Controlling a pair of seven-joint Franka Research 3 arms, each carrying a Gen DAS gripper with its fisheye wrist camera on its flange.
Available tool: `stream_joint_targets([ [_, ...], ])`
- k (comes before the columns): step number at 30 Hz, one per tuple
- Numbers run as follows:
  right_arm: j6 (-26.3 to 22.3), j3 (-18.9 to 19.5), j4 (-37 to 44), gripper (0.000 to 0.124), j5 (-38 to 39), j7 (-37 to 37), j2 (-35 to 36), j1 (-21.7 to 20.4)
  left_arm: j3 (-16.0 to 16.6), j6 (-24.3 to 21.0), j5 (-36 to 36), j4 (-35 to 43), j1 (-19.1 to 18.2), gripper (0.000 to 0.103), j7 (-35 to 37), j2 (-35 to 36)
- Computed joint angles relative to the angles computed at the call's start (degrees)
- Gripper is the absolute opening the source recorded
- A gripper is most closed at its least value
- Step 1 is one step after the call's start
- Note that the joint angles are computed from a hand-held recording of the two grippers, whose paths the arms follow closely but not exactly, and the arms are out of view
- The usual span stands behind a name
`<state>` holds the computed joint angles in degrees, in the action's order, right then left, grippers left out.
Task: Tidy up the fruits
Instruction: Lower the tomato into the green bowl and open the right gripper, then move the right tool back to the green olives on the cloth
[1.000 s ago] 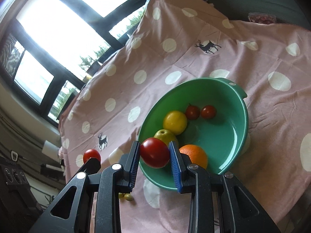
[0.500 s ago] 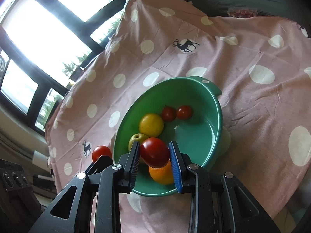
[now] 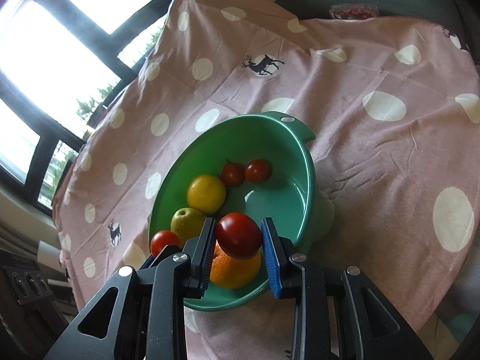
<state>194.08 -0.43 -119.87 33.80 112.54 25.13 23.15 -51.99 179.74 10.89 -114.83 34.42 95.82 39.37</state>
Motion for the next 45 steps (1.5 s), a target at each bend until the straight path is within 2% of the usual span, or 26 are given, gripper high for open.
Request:
stream_joint_targets([
  [2, 0.41, 2.36, -0.14, 0.032, -1.14, 0.43, 0.05, -2.35, 0.58, -0.18, -0.15, 0.26, -0.61, 0.027, -0.30, 0.01],
  [5, -0.63, -1.32, 0.35, 0.032, 0.13, -0.03, 0.24, 1.36, 0.45, -0.74, -0.43, 0.58, -0.59, 0.027, -0.13, 0.49],
  [9, -1.04, -2.65, 0.48, 0.032, 0.56, -0.10, 0.26, 2.67, 1.15, -0.81, -0.76, 0.89, -1.29, 0.027, 0.06, 0.49],
  [16, -3.56, -10.49, 1.67, 0.032, 1.92, 0.05, 1.25, 10.24, 2.95, -1.74, -2.18, 2.03, -3.18, 0.027, 0.60, 0.56],
  [25, -5.38, -15.04, 2.41, 0.032, -0.49, 2.73, 2.29, 13.99, 4.07, -2.26, -4.46, 2.53, -4.40, 0.028, 1.30, 0.47],
  [30, -6.03, -16.04, 2.90, 0.032, -2.07, 4.38, 2.88, 14.70, 4.13, -2.15, -5.12, 2.46, -4.49, 0.028, 1.96, 0.35],
  [34, -6.97, -20.49, 3.11, 0.032, -3.00, 6.72, 3.68, 18.67, 4.05, -2.15, -5.61, 2.76, -4.45, 0.026, 1.98, 0.76],
  [36, -6.77, -20.89, 2.94, 0.032, -3.61, 7.66, 3.72, 19.01, 3.99, -1.90, -5.86, 2.57, -4.28, 0.027, 1.85, 0.50],
  [38, -5.72, -18.90, 2.65, 0.032, -3.94, 7.81, 3.36, 17.11, 3.71, -1.41, -5.90, 1.68, -3.53, 0.030, 1.71, -0.42],
  [40, -5.62, -18.89, 2.32, 0.033, -3.91, 7.64, 2.95, 17.08, 1.87, -0.52, -5.90, 0.16, -0.88, 0.035, 1.62, -1.08],
  [43, -3.49, -17.49, 1.05, 0.046, -3.67, 6.57, 1.76, 16.13, -0.30, 1.03, -6.05, -2.86, 3.62, 0.040, -0.75, -3.40],
  [45, -2.60, -18.76, 0.28, 0.052, -2.16, 4.95, 1.07, 17.93, -1.05, 1.04, -6.30, -5.41, 6.56, 0.040, -3.65, -6.07],
])
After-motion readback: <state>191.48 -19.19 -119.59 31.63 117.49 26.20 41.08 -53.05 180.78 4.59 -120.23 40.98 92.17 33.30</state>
